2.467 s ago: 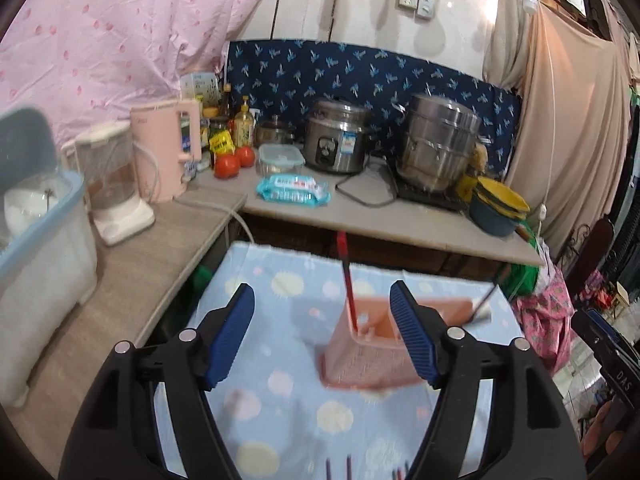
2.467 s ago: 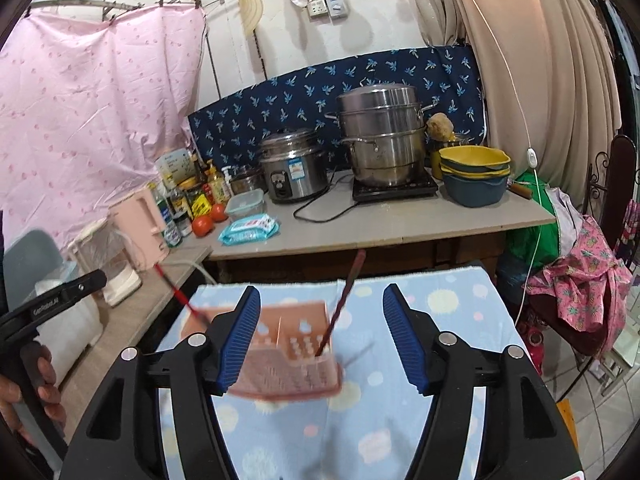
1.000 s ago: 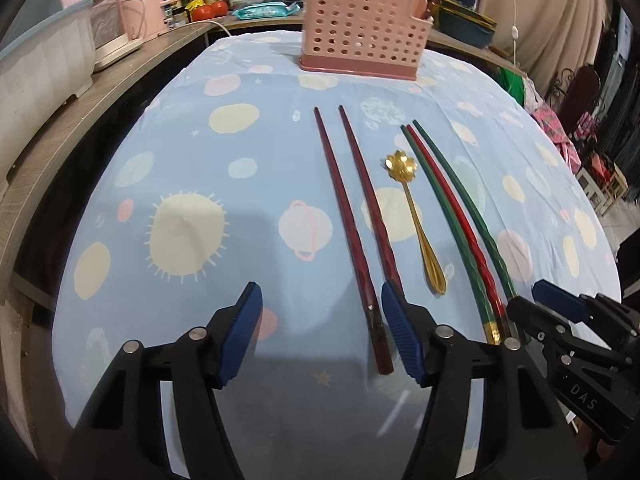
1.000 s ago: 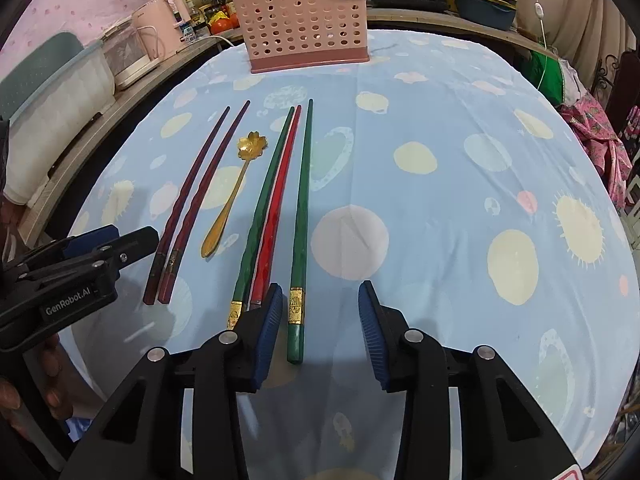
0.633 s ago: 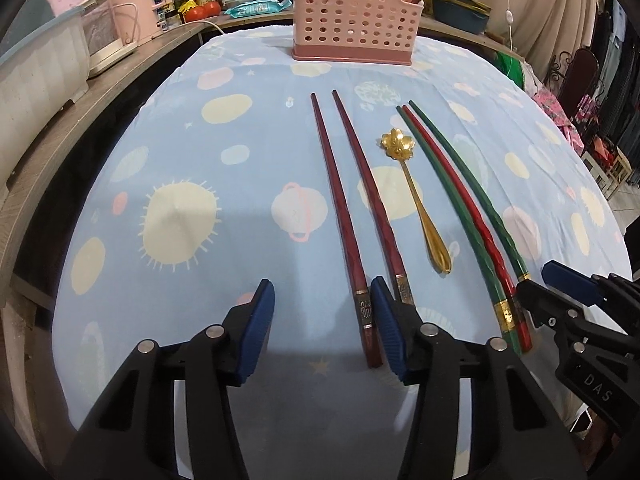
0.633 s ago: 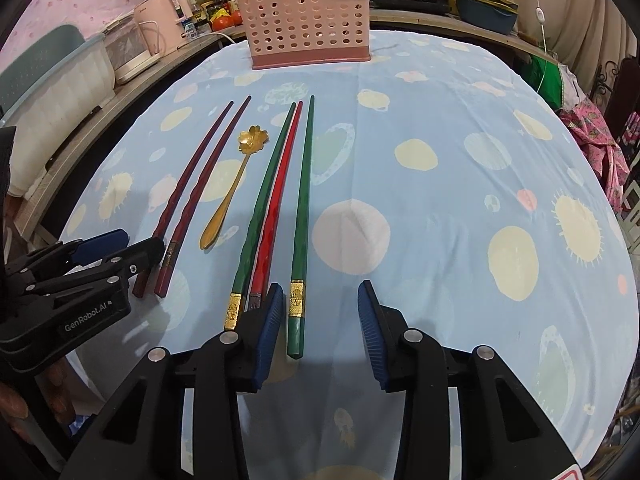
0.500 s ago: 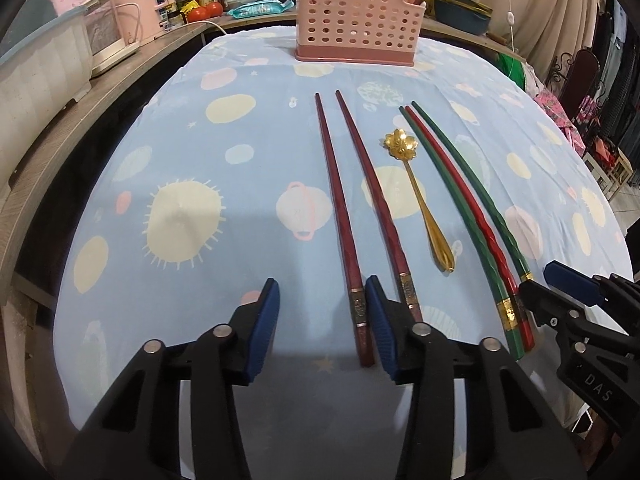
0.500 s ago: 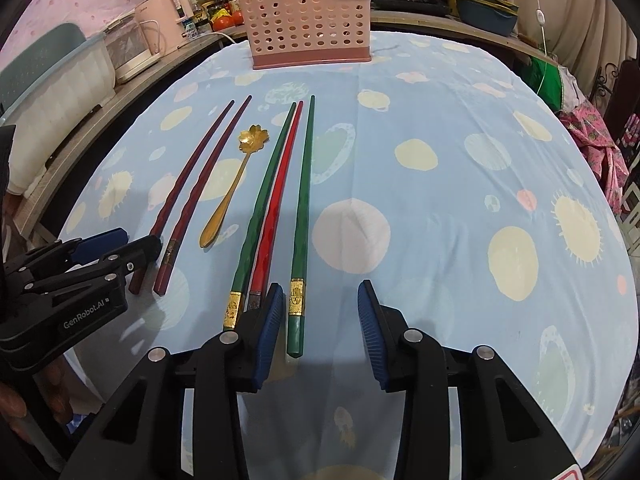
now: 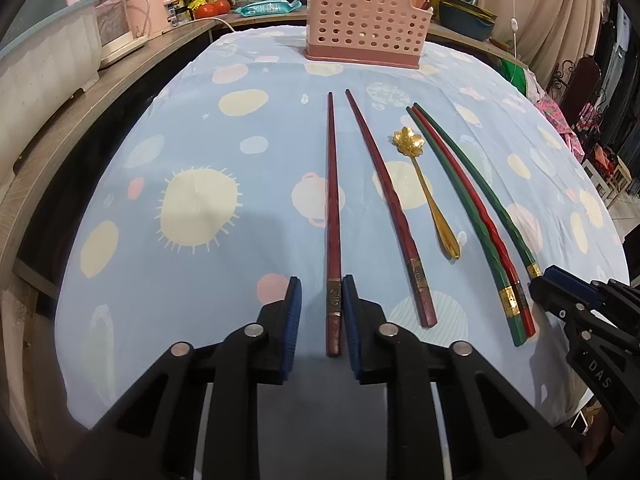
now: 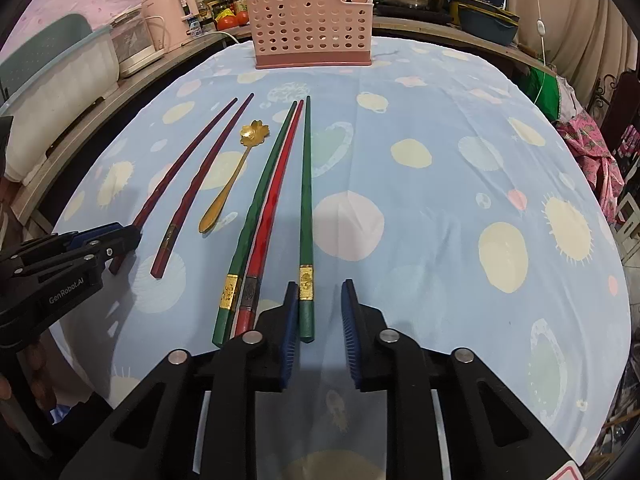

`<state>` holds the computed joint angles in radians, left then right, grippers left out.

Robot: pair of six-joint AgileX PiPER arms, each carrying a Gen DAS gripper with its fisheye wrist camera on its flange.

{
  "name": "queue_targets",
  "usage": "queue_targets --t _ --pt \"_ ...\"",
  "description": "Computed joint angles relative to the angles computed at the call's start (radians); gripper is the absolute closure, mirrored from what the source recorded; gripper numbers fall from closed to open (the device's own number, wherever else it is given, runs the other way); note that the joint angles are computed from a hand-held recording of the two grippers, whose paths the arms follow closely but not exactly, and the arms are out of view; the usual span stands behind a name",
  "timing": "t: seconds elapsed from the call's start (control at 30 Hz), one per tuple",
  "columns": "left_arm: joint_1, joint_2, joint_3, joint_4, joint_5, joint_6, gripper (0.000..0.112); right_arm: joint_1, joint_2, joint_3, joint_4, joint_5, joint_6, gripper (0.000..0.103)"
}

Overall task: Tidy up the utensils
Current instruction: 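Grasp a dark red chopstick with the left tool while the right tool grasps a green chopstick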

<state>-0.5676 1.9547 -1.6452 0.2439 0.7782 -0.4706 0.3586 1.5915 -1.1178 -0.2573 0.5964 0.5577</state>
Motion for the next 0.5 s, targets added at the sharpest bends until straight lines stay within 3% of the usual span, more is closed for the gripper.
queue_targets --t 0.13,0.23,0.5 --pt "0.004 -0.005 0.005 -0.007 -0.002 0.003 0.098 0.0 -0.008 0.007 0.008 0.0 -0.009 0.096" --pt "0.015 -0.011 0.011 -0.035 -0.004 0.019 0.104 -0.007 -0.017 0.013 0.028 0.0 -0.026 0.096" --pt "0.031 -0.037 0.029 -0.074 -0.009 0.039 0.105 -0.02 -0.045 0.026 0.061 0.0 -0.049 0.096"
